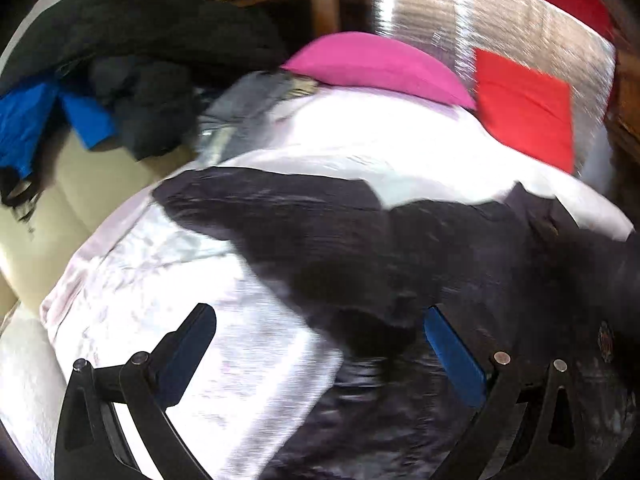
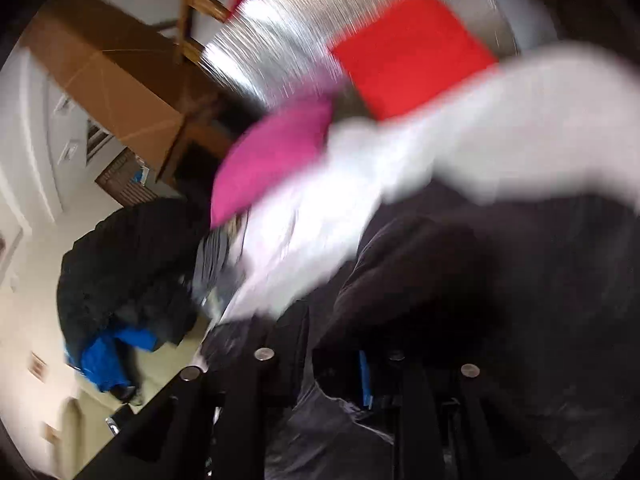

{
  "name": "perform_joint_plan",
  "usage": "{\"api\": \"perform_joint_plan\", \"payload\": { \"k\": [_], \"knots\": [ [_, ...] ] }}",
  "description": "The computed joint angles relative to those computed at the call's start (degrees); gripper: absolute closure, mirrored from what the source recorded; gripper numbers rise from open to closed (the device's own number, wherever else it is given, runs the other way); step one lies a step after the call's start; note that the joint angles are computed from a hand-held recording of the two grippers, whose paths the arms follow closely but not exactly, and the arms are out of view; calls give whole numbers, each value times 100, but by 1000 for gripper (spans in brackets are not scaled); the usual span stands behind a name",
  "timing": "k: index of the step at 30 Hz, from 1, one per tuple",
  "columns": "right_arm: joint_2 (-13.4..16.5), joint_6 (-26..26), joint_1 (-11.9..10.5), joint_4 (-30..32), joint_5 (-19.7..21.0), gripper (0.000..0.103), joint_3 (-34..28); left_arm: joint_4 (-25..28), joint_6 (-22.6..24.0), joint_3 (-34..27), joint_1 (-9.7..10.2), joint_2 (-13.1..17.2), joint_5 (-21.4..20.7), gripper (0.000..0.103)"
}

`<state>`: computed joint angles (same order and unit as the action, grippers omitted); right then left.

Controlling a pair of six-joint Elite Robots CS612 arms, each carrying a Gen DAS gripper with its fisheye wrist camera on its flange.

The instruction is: Fold large clothes

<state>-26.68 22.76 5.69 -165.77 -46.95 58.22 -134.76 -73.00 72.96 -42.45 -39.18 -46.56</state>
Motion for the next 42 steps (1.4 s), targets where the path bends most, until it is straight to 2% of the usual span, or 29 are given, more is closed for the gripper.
{"api": "perform_joint_plan", "payload": {
  "k": [2, 3, 4, 5, 8, 9, 11, 13, 16, 18, 20, 21, 22, 24, 25, 26, 27, 28, 29, 30, 31, 32, 33, 34, 37, 41, 42],
  "knots": [
    [34, 388, 41, 87, 364, 6, 212, -31, -256, 210, -25, -108, 121, 0],
    [126, 888, 42, -118, 666, 6, 309, 42, -374, 199, -50, -116, 172, 0],
    [186, 1149, 40, -227, 738, 6, 349, 11, -481, 271, -54, -154, 225, 0],
    [130, 1181, 37, -243, 803, 6, 537, -55, -522, 336, -61, -186, 236, 0],
    [-50, 909, -89, -19, 1346, 6, 912, -676, -330, 438, -53, -173, 100, 0],
    [-164, 676, -164, -35, 1498, 6, 1077, -907, -182, 423, -52, -145, 3, 0],
    [-387, 338, -311, -233, 1602, 6, 1376, -1307, 178, 352, -87, -70, -106, 0],
    [-632, 185, -509, -772, 1366, 6, 1698, -1900, 870, 141, -143, 110, -170, 0],
    [-926, 104, -678, -1094, 8, 6, 1967, -2582, 1826, -279, -226, 411, -248, 0],
    [-900, 241, -800, -1184, -737, 6, 1935, -2797, 2226, -626, -215, 603, -578, 0],
    [-757, 457, -888, -1205, -1050, 6, 1771, -2542, 2481, -1217, -177, 859, -1091, 0],
    [-637, 590, -933, -1155, -1147, 6, 1626, -2298, 2439, -1434, -175, 941, -1173, 0],
    [-558, 655, -958, -1038, -1195, 6, 1513, -2089, 2637, -1831, -179, 1127, -1224, 0],
    [-318, 712, -977, -622, -1063, 7, 1142, -1644, 3014, -2478, -199, 1426, -1106, 0],
    [-220, 688, -968, -508, -981, 7, 984, -1144, 3301, -2960, -206, 1644, -974, 0],
    [-122, 625, -978, -410, -929, 7, 827, -795, 3385, -3203, -196, 1750, -901, 0],
    [-27, 554, -962, -315, -901, 9, 670, -444, 3445, -3509, -194, 1894, -827, 0],
    [41, 475, -952, -190, -862, 16, 547, -333, 3454, -3701, -173, 2010, -832, 0],
    [93, 426, -928, -68, -829, 33, 462, -329, 3424, -3789, -157, 2076, -841, 0],
    [142, 325, -888, 294, -853, 38, 328, -245, 3377, -3843, -150, 2111, -834, 9],
    [166, 225, -863, 428, -997, 42, 293, 78, 3290, -3972, -135, 2172, -841, 39],
    [114, -31, -797, 540, -1364, 53, 315, 364, 3222, -4046, -117, 2196, -958, 58],
    [17, -324, -750, 587, -1708, 63, 403, 439, 3192, -4031, -64, 2190, -1225, 85],
    [-47, -450, -733, 516, -1863, 64, 494, 349, 3025, -3829, -17, 2093, -1456, 97],
    [-137, -307, -801, 106, -1779, 68, 713, -123, 2456, -2951, 41, 1625, -1556, 97],
    [-131, -326, -813, 335, -1888, 68, 688, -300, 1973, -1810, 22, 978, -1179, 97],
    [-167, -375, -824, 348, -1896, 68, 739, -417, 1749, -1378, 36, 750, -1206, 97]
  ]
}}
